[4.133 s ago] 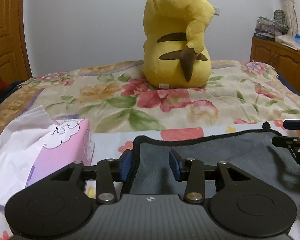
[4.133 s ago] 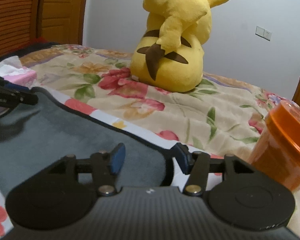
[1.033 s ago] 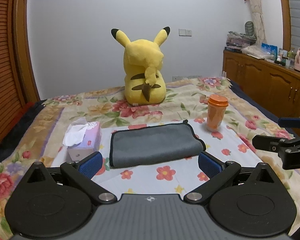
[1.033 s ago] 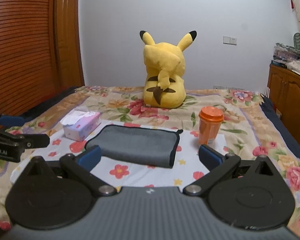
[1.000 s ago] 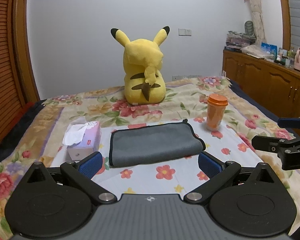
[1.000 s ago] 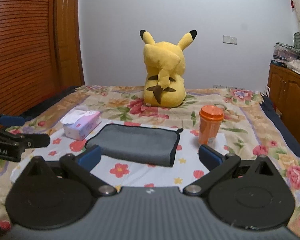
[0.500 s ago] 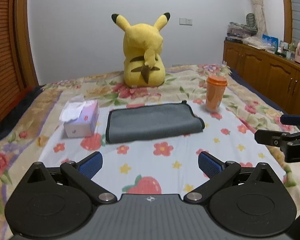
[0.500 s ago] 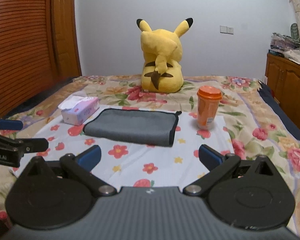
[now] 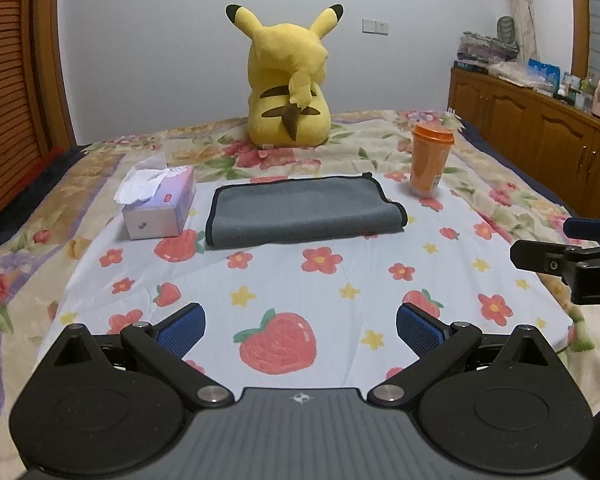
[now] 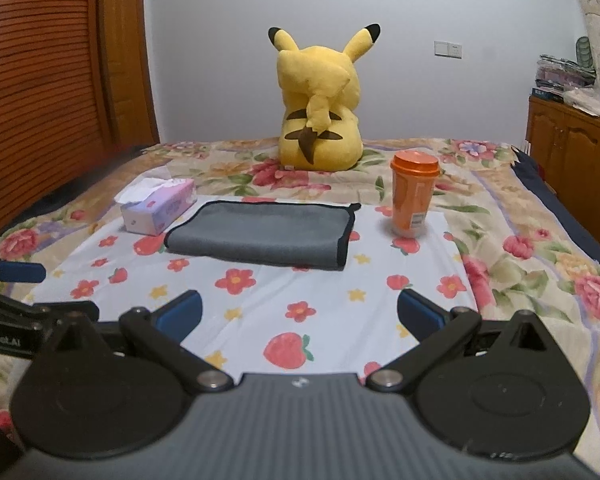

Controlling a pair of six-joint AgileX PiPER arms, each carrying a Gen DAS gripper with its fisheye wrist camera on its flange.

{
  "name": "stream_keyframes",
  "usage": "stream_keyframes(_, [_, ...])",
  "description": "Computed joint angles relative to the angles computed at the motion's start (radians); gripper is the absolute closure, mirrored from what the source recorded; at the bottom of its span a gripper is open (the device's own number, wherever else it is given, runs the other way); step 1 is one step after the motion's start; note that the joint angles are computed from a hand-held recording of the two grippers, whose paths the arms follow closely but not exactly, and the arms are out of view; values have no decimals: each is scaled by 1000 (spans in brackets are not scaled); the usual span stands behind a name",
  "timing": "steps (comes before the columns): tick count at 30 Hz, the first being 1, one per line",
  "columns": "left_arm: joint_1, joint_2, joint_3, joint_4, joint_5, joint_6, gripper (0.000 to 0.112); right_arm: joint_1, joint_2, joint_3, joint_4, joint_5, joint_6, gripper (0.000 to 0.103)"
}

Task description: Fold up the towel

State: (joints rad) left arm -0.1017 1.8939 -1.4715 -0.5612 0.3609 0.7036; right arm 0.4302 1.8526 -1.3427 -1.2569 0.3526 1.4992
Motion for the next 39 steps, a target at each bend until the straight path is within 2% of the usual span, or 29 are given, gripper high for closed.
stream_keyframes(5, [-7, 0, 30, -2, -33, 16, 9, -9, 19, -7, 23, 15, -5, 0])
stream_keyframes(17, [15, -13, 88, -194, -90, 180, 9, 0, 24, -5, 9, 47, 14, 0])
stream_keyframes(24, [20, -44, 137, -377, -144, 362, 9, 6, 7, 26, -101, 57, 135, 0])
stream_keyframes(28, [26, -54, 150, -465, -147, 441, 9, 8, -3, 45, -179, 61, 212, 0])
stream_keyframes(33, [22, -72, 181, -673, -173, 656, 9, 7, -13, 64, -254, 65, 294, 0])
stream_keyframes(39, [21, -88, 214, -1033, -191, 1024, 9, 7, -25, 91, -358, 76, 411, 0])
